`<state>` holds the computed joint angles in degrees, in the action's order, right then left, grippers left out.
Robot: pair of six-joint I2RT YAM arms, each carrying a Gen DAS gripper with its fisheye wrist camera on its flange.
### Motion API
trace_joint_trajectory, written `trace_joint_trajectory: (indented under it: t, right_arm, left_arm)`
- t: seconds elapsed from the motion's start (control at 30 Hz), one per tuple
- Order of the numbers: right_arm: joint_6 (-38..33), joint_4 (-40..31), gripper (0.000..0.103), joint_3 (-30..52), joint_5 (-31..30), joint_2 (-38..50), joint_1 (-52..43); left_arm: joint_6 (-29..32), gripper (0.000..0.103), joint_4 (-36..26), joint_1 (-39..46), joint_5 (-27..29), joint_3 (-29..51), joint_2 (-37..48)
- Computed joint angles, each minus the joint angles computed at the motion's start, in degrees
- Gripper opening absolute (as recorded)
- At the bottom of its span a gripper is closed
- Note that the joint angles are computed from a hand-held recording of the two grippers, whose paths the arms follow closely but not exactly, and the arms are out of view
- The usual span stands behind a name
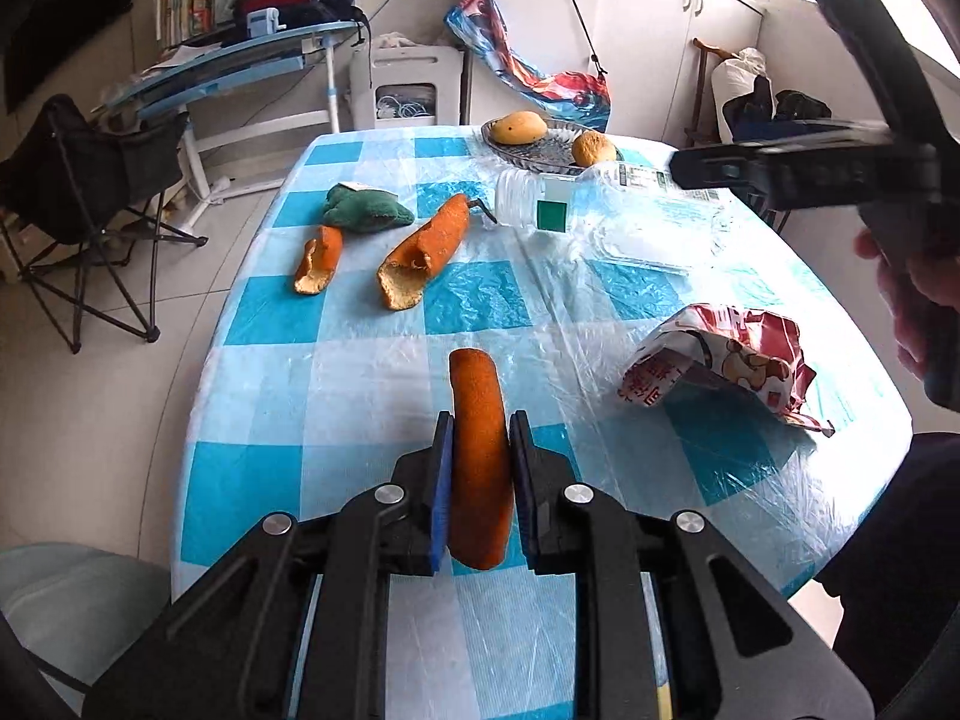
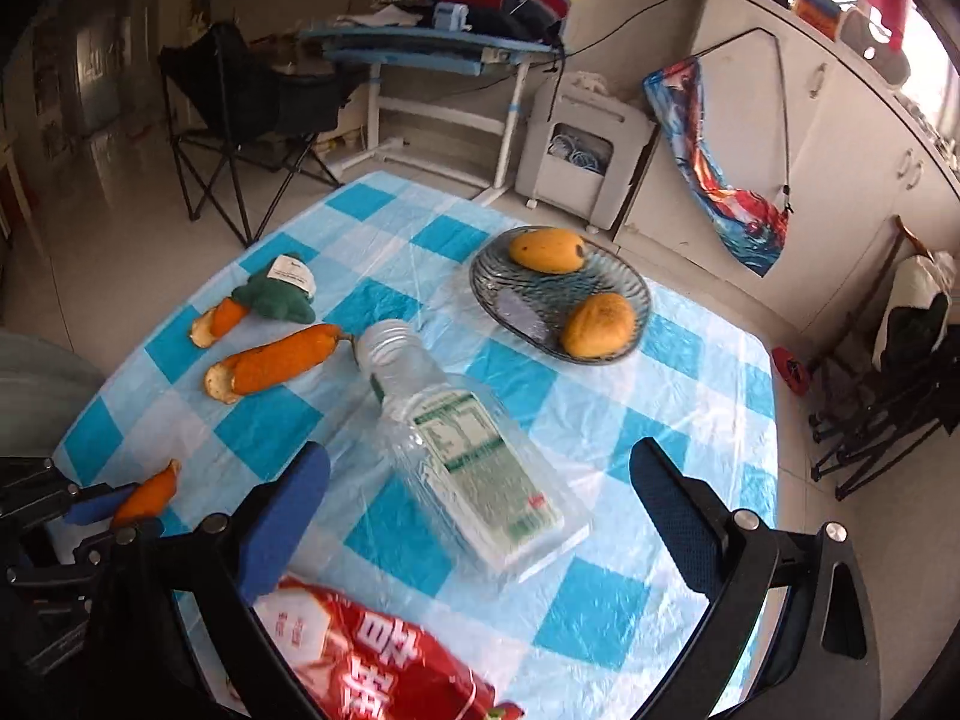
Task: Collect trash
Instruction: 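Grasp the red chip bag with the right gripper while the left holds the carrot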
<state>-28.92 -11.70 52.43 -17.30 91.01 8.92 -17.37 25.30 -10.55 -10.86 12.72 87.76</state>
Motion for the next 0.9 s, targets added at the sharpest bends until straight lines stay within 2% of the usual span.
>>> trace_joint_trajectory:
  t: [0.17, 0.23, 0.33, 0.4, 0.63, 0.9]
  right_arm:
    - [-0.7, 2.4, 0.096, -9.1, -12.9, -4.3, -10.6]
    - [-1.6, 3.6, 0.096, -11.5, -15.9, -4.0, -12.9]
    - [-2.5, 2.9, 0.096, -11.8, -16.4, -4.4, -11.3]
    - [-3.8, 4.9, 0.096, -13.7, -15.1, -5.6, -9.5]
    - [-7.1, 7.2, 0.096, -16.4, -12.0, -4.9, -4.7]
    - [-6.8, 0.9, 0.096, -11.0, -13.9, 3.4, -4.3]
  left_arm:
    - [-2.4, 0.018, -0.2, 2.5, 0.4, -3.1, -4.8]
    - [-2.7, 0.019, 0.2, 4.2, 1.1, -4.0, -5.8]
    - [-3.4, 0.023, 0.6, 4.3, 0.0, -4.1, -5.5]
    - [-3.8, 0.032, 1.6, 3.1, -1.7, -3.9, -4.1]
    - [-3.9, 0.035, 3.1, -2.2, -5.7, -2.4, 0.8]
    - [-3.9, 0.036, 4.5, -2.0, -5.3, -2.7, 2.0]
